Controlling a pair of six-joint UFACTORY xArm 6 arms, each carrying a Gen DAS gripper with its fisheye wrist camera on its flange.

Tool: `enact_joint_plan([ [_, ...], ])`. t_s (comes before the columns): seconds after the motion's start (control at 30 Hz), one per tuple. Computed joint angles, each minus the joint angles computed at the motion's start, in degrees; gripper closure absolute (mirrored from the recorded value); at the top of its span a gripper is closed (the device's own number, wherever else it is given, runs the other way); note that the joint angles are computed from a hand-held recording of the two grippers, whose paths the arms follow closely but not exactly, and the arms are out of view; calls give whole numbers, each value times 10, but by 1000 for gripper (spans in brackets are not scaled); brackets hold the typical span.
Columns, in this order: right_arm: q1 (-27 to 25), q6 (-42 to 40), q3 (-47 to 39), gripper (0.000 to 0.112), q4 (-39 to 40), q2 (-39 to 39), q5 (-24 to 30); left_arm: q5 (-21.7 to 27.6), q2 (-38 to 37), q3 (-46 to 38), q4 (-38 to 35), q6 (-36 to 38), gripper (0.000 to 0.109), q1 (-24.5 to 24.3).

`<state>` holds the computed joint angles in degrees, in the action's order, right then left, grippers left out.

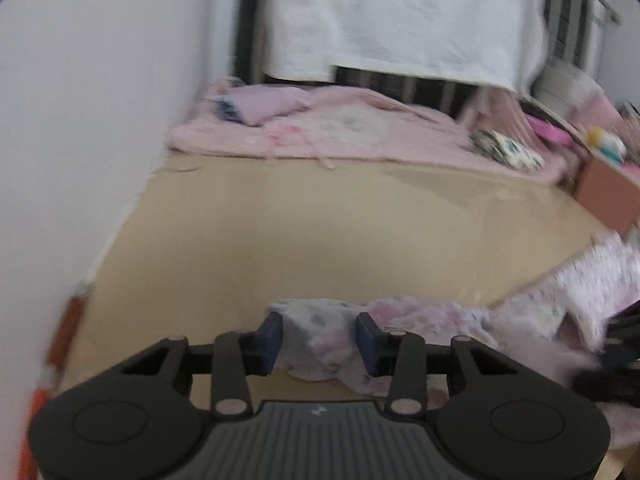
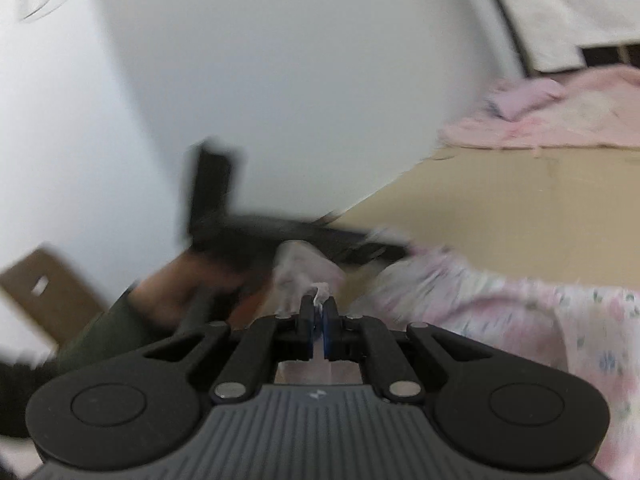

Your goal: Fold clothes

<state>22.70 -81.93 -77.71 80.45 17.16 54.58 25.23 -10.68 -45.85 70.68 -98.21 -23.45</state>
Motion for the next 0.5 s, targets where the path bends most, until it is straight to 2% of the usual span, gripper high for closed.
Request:
enact_joint_plan([
  [0.03, 16, 18, -17, 107, -16, 11, -27, -8, -19, 13, 17, -35, 67, 2],
  [0.1, 40, 44, -44, 103, -46, 31, -64, -22, -57, 36, 57, -110, 50, 6],
  [0.13, 45, 44, -49, 100, -53, 36, -69, -31, -76, 48, 102, -157, 37, 4],
  [0.17, 51, 44, -53, 94, -60, 42, -74, -40, -92, 58, 146, -204, 31, 1],
  [0.2, 56, 44, -58, 88, -67, 47, -79, -55, -100, 62, 186, -240, 31, -1],
  [0.27, 47, 30, -49, 82, -25, 41, -88, -86, -104, 63, 252, -292, 31, -3],
  [0.3, 40, 22, -43, 77, 1, 37, -92, -91, -103, 63, 259, -296, 31, -7],
  [0.33, 30, 14, -36, 74, 32, 30, -93, -75, -96, 61, 241, -285, 31, -17],
  [0.4, 6, -13, -9, 65, 69, 4, -88, -47, -76, 55, 153, -219, 31, -33],
  [0.47, -22, -60, 32, 65, 93, -34, -69, -32, -50, 43, 84, -161, 33, -47],
  [0.5, -39, -94, 57, 65, 85, -55, -42, -25, -37, 35, 65, -145, 33, -53],
])
